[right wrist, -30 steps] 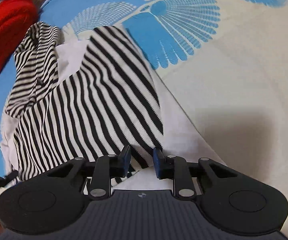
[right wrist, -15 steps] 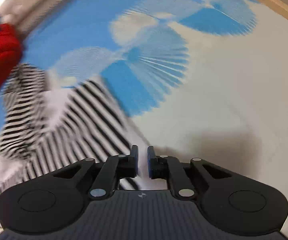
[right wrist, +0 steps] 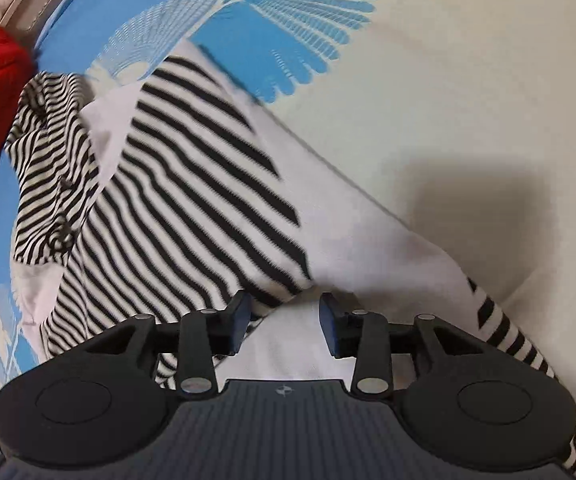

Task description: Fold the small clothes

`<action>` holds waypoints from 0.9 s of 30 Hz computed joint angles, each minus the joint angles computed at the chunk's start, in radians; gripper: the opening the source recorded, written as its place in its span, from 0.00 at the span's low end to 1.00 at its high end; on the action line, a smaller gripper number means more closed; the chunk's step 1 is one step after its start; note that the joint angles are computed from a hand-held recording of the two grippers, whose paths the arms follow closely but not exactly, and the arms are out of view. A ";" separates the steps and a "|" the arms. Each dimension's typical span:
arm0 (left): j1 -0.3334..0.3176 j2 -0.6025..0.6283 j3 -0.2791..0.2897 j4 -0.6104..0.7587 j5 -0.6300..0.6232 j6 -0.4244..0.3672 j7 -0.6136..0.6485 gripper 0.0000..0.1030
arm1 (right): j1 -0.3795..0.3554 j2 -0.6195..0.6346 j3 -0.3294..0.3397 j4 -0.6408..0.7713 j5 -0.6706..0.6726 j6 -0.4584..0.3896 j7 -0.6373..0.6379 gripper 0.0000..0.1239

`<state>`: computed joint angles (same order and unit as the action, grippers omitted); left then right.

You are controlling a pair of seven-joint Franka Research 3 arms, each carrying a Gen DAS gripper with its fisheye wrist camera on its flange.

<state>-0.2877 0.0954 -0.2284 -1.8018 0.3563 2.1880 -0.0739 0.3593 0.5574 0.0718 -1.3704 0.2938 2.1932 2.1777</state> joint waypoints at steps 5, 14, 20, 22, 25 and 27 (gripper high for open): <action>-0.004 0.018 -0.001 0.015 0.001 0.009 0.039 0.28 | 0.003 0.009 -0.008 0.007 -0.010 0.010 0.026 0.09; -0.011 0.040 -0.001 0.035 -0.004 0.008 0.096 0.28 | 0.050 -0.017 -0.072 0.000 -0.160 0.037 0.135 0.00; -0.017 0.066 -0.002 0.053 -0.026 0.021 0.149 0.28 | 0.048 -0.012 -0.059 0.024 -0.182 -0.009 0.107 0.06; -0.020 0.072 -0.001 0.058 -0.026 0.022 0.155 0.28 | 0.048 -0.045 -0.047 -0.022 -0.182 0.067 0.088 0.10; -0.022 0.080 -0.001 0.062 -0.032 0.027 0.174 0.28 | 0.003 -0.054 0.025 -0.051 -0.074 0.178 -0.069 0.25; -0.020 0.087 -0.001 0.059 -0.052 0.033 0.183 0.28 | 0.009 -0.032 0.026 -0.027 -0.060 0.183 -0.115 0.28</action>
<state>-0.3073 0.1828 -0.2297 -1.7429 0.3039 2.2213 0.1094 0.3683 0.5249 0.0975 -1.3978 0.2341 2.3766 2.0630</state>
